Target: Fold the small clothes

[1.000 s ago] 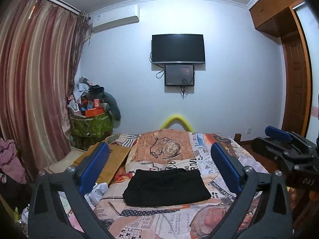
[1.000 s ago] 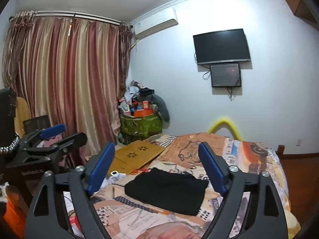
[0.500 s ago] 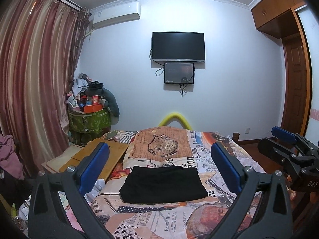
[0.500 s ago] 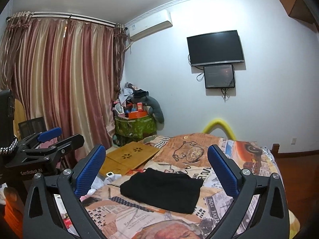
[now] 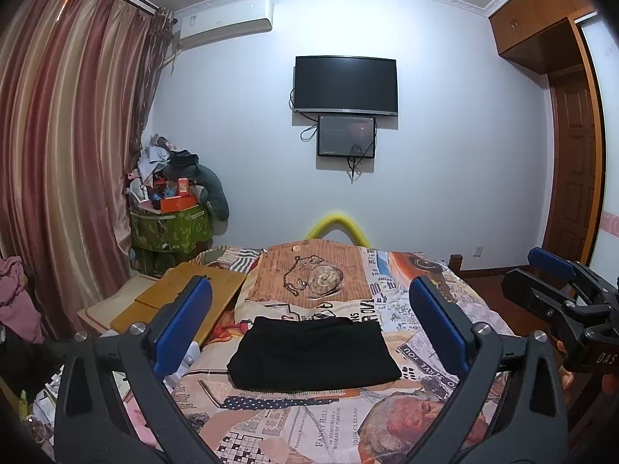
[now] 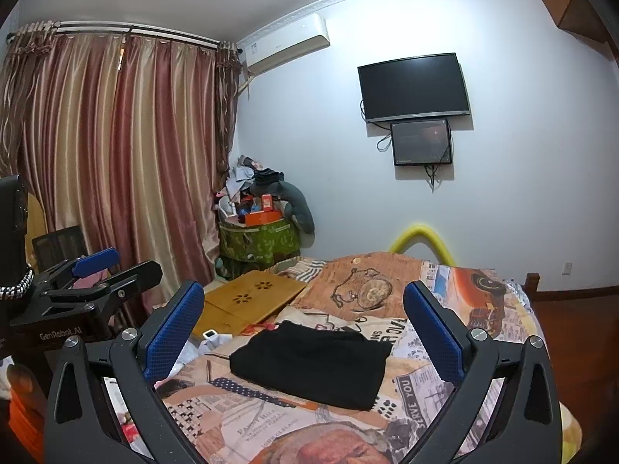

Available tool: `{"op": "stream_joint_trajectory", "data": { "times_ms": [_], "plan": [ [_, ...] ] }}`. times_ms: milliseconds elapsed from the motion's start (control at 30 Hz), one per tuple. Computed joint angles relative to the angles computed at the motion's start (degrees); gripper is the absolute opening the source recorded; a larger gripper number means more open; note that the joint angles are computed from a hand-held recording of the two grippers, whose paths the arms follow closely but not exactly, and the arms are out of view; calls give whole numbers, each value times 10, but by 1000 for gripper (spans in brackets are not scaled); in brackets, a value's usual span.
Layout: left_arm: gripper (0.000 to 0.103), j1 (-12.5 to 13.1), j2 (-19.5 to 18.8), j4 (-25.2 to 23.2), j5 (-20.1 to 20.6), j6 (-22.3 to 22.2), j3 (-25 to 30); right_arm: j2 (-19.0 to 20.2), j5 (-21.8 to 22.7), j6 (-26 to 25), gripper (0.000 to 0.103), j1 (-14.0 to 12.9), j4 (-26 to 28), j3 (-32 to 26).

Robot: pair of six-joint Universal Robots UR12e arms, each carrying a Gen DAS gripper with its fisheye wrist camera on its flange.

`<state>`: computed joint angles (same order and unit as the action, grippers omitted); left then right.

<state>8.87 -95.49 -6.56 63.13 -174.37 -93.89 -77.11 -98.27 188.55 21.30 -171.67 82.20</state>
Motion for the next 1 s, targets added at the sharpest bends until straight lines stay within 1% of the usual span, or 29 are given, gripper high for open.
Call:
{"op": "stream_joint_trajectory", "data": {
  "times_ms": [767,1000],
  "plan": [
    [103,4,-4,-4,-9,-2,0,0,-4,3,102,2,5,-1],
    [103,6,-4,-11,-16,0,3,0,-8,1,102,3,8,-2]
  ]
}}
